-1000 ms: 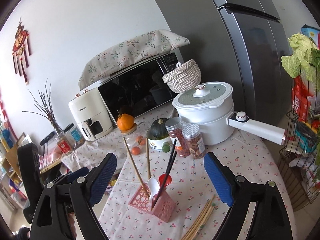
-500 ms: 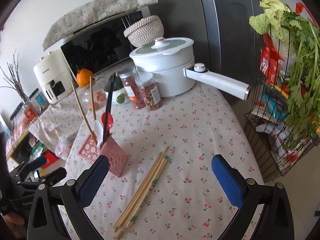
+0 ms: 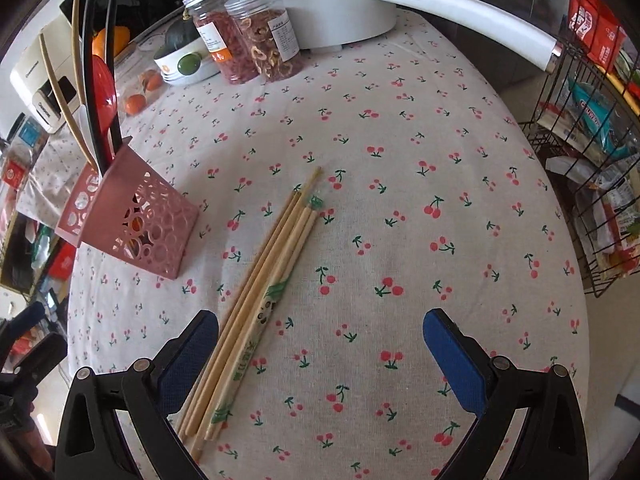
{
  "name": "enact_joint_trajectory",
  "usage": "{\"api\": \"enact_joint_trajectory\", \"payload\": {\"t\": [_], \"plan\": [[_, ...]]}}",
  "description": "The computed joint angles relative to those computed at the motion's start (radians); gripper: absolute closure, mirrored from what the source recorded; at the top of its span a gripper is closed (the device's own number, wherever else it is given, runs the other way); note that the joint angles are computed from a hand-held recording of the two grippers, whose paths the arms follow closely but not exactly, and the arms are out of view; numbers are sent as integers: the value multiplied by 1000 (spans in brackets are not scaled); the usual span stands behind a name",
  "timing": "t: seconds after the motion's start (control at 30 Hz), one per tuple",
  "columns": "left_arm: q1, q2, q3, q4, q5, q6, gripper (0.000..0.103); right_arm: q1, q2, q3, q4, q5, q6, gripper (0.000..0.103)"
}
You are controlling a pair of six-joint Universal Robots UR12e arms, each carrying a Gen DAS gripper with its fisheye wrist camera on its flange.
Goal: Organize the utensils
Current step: 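Open both tools to release the chopsticks and withdraw toward the table, then grasp the paper-wrapped chopsticks with the right tool while the left tool grasps a wooden chopstick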
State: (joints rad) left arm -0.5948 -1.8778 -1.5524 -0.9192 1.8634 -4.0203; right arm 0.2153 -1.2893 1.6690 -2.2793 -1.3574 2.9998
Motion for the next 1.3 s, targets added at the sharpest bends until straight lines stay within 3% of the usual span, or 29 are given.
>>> {"api": "enact_joint_trajectory", "payload": {"t": [0.23,0.4,0.53,0.9,1.3], "plan": [[5,10,-12,15,-24,4,1,43,53,-42,23,-141,-9,0],[5,15,-20,30,-30,21,1,31,57,-45,43,-132,2,0],[2,14,-19,35,-35,26,1,26,50,-37,58,-199,-18,0],[-12,-9,8,20,-33,61,1,-8,8,49,-51,-167,-85,0],[-21,-12,13,19,-9,87,1,3,38,-26,82,-178,-96,1]]}}
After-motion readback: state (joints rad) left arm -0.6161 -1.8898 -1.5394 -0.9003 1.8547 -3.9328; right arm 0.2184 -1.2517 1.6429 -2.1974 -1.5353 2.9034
